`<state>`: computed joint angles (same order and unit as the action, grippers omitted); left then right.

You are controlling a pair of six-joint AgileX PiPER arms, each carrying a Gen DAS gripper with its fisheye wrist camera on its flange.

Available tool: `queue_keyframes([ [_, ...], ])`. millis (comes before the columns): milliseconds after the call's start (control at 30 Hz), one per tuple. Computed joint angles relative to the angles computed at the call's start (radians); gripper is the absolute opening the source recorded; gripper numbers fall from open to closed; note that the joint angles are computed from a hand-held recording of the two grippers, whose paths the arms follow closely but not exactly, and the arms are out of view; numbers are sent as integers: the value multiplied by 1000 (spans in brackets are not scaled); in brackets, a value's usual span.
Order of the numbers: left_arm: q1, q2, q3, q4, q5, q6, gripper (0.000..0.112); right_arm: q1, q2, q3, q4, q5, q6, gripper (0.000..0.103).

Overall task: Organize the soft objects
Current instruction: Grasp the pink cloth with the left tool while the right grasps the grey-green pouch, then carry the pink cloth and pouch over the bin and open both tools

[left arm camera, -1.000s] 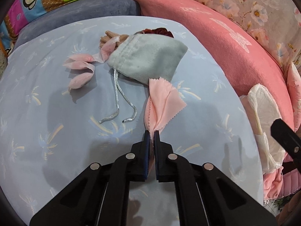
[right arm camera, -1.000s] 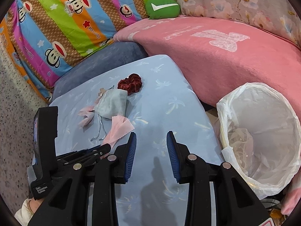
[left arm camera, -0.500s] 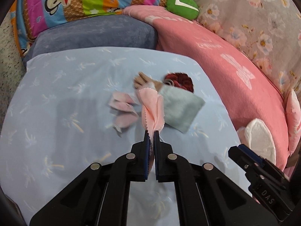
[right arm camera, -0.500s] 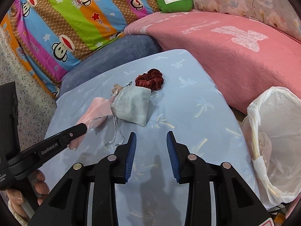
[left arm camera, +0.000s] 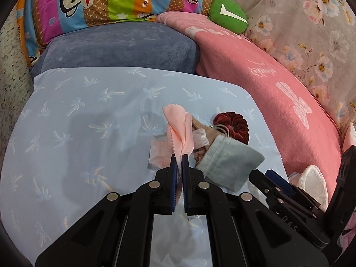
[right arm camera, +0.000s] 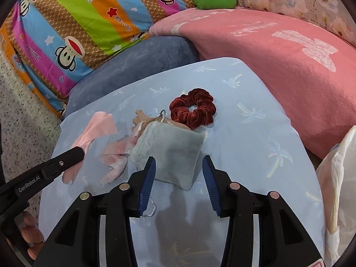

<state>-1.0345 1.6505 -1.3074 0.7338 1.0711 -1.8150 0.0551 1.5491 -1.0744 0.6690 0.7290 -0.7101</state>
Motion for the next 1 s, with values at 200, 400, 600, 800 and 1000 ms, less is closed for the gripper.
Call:
queue_keyframes([
  [200,23,0,-6,4,-28,27,4,36,70,-37,-28,-36,54,51],
  [400,13,4,-1,1,-38,23,4,35,60,-9,-30,-25,39,4],
  [600,-15,31,-31,-13,-25,21,4,-36,-39,58,56,49,-63,3],
  [800,-50,62,-87,-13,0,23,4,-134,-150,90,109,145,-143,3],
  [1000,-94,123,-211,-9,60,56,4,-265,-219,60,147,248,-197,3],
])
